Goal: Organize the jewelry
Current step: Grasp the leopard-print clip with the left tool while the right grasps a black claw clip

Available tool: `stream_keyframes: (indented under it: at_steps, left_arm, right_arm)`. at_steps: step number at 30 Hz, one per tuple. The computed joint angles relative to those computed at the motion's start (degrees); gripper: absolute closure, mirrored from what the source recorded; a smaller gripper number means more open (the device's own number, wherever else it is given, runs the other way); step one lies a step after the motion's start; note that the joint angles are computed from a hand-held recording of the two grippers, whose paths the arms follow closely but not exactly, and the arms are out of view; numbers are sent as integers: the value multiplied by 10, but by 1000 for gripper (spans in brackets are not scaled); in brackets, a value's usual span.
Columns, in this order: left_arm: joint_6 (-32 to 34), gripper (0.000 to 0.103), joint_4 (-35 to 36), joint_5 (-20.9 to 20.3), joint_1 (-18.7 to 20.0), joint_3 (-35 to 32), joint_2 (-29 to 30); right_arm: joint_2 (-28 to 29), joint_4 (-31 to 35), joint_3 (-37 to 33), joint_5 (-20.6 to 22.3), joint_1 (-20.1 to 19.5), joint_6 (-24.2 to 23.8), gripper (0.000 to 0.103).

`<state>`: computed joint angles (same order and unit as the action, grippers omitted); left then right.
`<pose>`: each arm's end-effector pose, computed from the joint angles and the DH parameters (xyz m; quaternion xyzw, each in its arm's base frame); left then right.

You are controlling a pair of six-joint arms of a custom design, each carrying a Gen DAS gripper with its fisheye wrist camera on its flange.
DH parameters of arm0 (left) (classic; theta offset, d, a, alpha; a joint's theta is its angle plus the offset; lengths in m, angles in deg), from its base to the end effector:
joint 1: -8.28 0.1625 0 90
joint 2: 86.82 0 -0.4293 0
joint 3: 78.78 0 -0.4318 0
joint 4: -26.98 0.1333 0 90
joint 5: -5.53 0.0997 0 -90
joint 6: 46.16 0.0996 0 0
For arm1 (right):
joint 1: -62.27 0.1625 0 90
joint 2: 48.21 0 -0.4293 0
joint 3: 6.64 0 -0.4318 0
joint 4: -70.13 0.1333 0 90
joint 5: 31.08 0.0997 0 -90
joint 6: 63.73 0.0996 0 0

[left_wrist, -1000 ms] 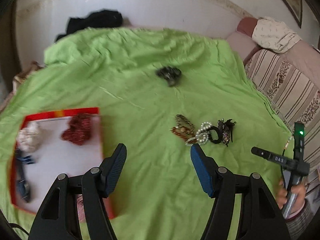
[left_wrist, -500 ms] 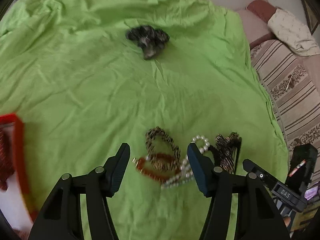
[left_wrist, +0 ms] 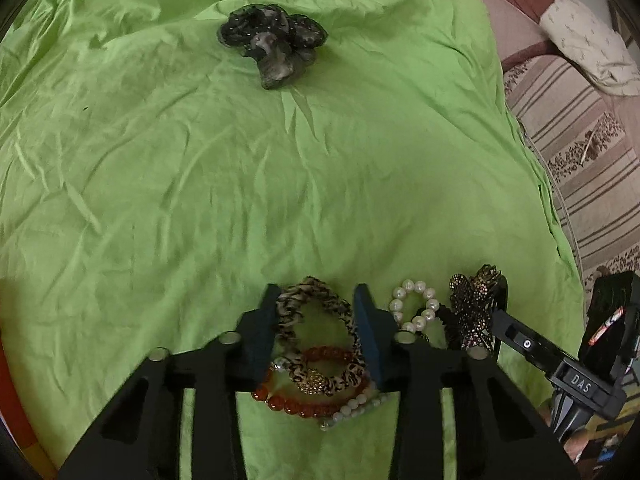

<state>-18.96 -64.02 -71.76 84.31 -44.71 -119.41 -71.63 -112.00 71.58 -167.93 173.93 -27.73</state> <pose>-0.0648 -0.9033 0.2846 0.3499 0.9302 0.0169 0.1095 0.3381 -0.6871 -0.0134 -0.2347 -0.8466 0.4389 0.1884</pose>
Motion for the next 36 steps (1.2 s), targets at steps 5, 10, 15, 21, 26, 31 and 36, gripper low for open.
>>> stream_keyframes:
  at_steps: [5, 10, 15, 21, 26, 31, 36]
  left_arm:
    - [7, 95, -20, 1, -2, 35, -19]
    - [16, 96, -62, -6, -8, 109, -69]
    - [19, 96, -85, -30, -14, 163, -124]
    - [20, 96, -106, -60, -16, 210, -193]
    - [12, 96, -105, -83, -8, 215, -233]
    - [17, 96, -132, -73, 7, 230, -274]
    - [14, 96, -151, -60, 37, 207, -291]
  right_arm:
    - [4, 13, -9, -3, 3, -11, 87]
    - [4, 18, -11, -24, 15, -14, 98]
    - [-2, 17, -5, -50, 34, -10, 98]
    - [-10, 14, 1, -87, 62, 0, 98]
    - [-8, 27, -11, -104, 86, -1, 98]
    - [16, 66, -57, -108, 107, -12, 98]
    - [53, 121, -124, -96, 120, -26, 98]
